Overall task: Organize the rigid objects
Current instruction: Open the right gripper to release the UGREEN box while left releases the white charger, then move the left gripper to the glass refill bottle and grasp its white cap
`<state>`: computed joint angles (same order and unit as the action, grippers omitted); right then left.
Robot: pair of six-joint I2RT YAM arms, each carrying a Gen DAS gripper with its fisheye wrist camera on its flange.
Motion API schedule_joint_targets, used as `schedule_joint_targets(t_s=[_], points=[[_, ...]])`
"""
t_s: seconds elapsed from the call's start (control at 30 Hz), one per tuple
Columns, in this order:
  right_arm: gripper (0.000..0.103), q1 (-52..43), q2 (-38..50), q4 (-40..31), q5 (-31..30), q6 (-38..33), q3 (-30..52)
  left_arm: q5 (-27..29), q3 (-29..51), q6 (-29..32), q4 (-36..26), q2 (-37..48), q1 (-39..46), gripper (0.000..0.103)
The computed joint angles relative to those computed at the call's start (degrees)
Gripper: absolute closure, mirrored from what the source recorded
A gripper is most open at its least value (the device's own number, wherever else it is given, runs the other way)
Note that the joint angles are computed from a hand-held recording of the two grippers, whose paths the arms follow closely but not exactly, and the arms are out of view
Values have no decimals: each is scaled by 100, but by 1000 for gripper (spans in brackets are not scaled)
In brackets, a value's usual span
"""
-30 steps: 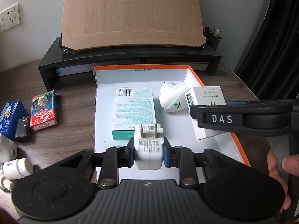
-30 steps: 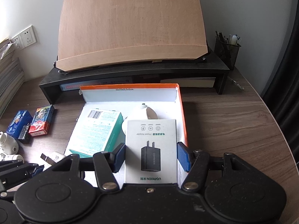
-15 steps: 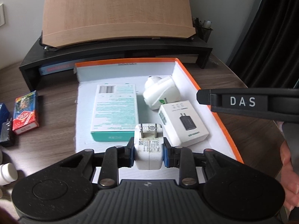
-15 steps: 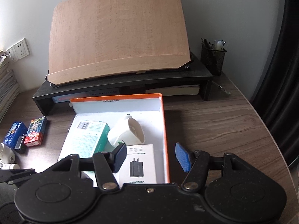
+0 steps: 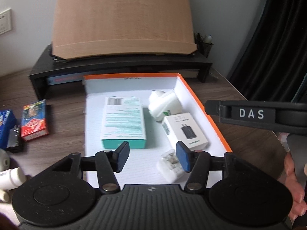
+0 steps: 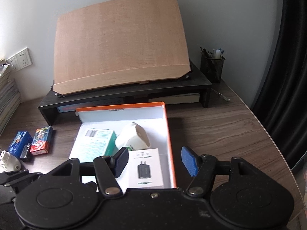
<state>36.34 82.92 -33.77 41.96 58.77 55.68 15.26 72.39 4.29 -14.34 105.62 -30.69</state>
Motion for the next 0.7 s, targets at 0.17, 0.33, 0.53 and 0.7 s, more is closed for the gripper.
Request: schedule_joint_targets(t_s=[0.17,0.33,0.53,0.7], points=[[26,258,326,56,9,-62,338,-107,-290,-103,81,-313,354,45],[26,464,784,190,-83,-230,767,-165,-527,-118,96,-571,784,44],[26,694,1351,286,-176,-485,1359,-168,-716,-131,97,-742,1303,43],[26,805,1709,312,-264,-642,1749,-186,-860,-45,113,-827,1684,43]])
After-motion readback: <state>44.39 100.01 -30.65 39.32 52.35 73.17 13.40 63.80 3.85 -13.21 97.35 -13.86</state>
